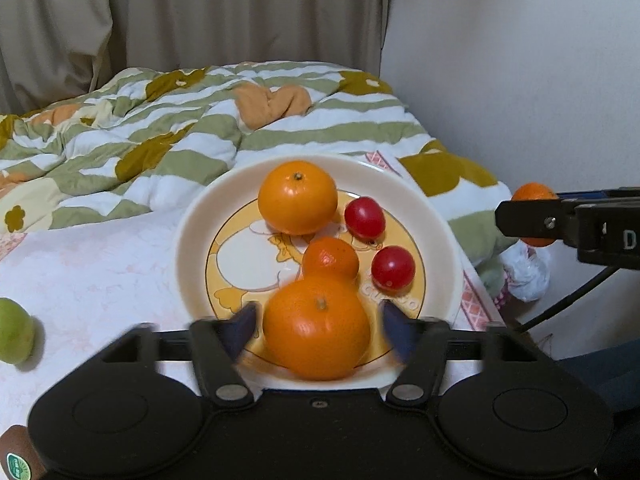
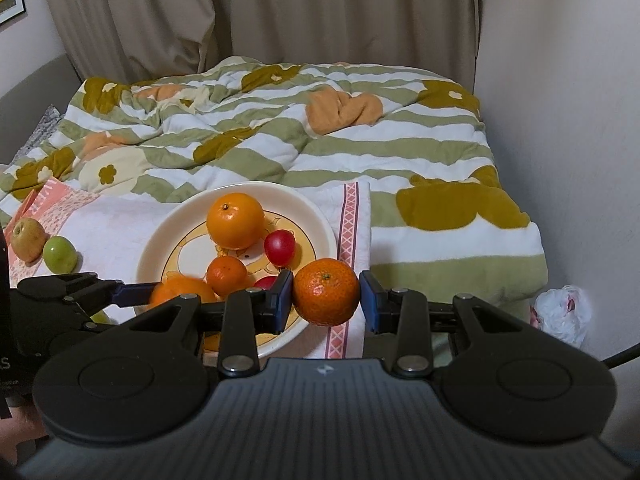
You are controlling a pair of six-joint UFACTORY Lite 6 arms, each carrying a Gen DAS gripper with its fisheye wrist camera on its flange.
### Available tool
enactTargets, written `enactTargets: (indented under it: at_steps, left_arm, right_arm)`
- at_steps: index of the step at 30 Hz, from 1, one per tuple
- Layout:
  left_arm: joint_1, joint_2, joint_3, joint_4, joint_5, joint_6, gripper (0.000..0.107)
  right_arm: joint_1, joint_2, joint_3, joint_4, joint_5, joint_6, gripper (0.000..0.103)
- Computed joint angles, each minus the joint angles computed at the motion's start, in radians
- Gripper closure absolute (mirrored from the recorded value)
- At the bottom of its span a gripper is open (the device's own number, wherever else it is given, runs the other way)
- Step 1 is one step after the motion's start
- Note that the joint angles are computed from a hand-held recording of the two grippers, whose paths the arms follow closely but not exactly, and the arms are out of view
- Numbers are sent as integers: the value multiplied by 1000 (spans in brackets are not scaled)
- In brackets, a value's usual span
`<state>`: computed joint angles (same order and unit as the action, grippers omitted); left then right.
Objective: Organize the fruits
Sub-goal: 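Open the left tool to drop the orange in the bowl while the right tool releases the mandarin, then withdraw both open tools from the bowl toward the pear and kiwi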
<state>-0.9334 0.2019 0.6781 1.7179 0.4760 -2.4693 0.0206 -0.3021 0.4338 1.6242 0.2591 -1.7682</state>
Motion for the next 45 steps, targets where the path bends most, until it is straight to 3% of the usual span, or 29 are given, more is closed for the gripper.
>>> enactTargets:
  at_steps: [1, 11, 19, 25, 36, 40, 42, 43, 45]
  left_arm:
    - [-6, -19, -17, 20, 13, -25, 4]
    - [-61, -279, -160, -206, 65, 152, 4]
    - [-172, -517, -250, -446, 250, 310, 4]
    - [-272, -592, -292, -529, 387, 307, 4]
    - [-415, -631, -340, -618, 510, 228, 4]
    - [-481, -644, -344, -655, 569, 201, 4]
    - [-511, -646, -339, -669, 598, 189, 4]
    - [-529, -646, -337, -677, 614, 181, 4]
    - [-573, -640, -326, -694, 651, 161, 4]
  right_arm:
    - [6, 2, 4, 3, -5, 3, 52]
    - [48, 41, 47, 12, -33, -17, 52]
    - [96, 139, 83, 151, 2, -206, 52]
    - [149, 204, 42, 418, 27, -499, 52]
    - [201, 277, -7, 721, 109, -838, 51]
    - [192, 246, -39, 701, 133, -835, 38]
    - [197, 208, -59, 715, 111, -843, 8]
    - [200, 176, -80, 749, 110, -871, 2]
    - [189, 112, -123, 752, 125, -875, 0]
